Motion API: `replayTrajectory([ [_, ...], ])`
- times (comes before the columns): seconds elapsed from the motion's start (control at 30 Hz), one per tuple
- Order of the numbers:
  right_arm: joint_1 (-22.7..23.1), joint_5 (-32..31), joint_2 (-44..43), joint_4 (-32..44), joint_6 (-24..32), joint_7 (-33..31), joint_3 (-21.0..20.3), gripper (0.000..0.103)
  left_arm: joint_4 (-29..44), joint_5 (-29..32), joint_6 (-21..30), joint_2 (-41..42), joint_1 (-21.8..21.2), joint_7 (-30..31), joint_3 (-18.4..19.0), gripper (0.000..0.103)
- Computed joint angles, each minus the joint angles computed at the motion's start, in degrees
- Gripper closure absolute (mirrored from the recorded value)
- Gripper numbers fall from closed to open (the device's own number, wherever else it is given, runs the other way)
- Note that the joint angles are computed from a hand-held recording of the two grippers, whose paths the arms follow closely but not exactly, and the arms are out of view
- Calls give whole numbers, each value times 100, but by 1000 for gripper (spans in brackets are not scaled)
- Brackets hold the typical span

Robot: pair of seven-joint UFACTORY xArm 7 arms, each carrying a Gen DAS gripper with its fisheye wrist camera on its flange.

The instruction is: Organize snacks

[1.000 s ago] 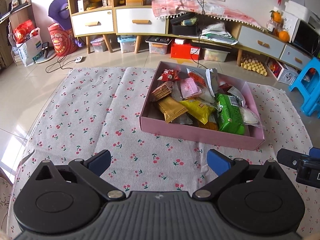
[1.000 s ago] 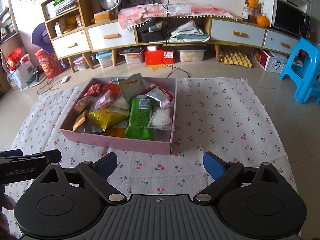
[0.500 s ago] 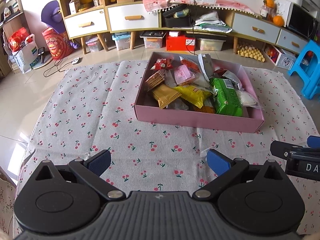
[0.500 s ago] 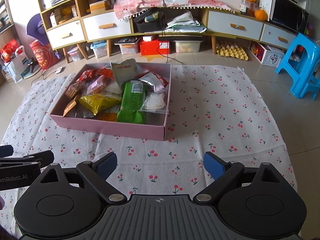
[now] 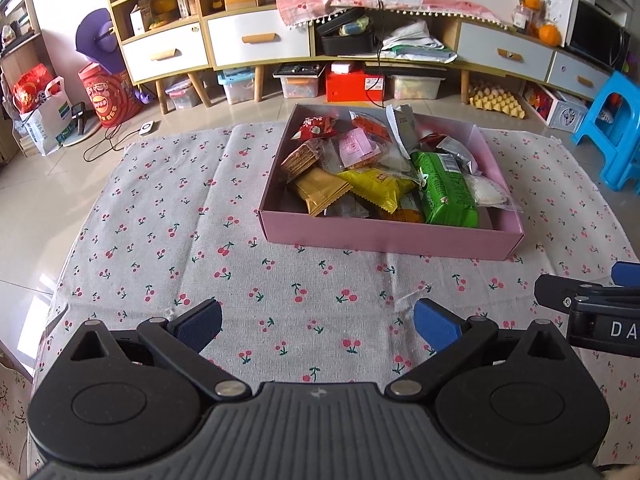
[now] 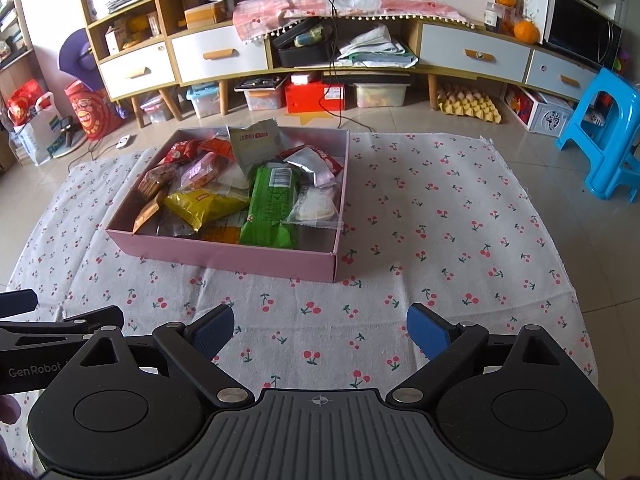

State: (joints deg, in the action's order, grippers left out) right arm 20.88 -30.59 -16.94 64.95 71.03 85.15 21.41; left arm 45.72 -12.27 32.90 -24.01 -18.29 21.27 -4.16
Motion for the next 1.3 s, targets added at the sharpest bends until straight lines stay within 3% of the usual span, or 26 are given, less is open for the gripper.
replayTrajectory([
  [1.3,26,-23,38,-48,-90,52,-18,8,18,-14,40,-15,-6,8,4,1],
])
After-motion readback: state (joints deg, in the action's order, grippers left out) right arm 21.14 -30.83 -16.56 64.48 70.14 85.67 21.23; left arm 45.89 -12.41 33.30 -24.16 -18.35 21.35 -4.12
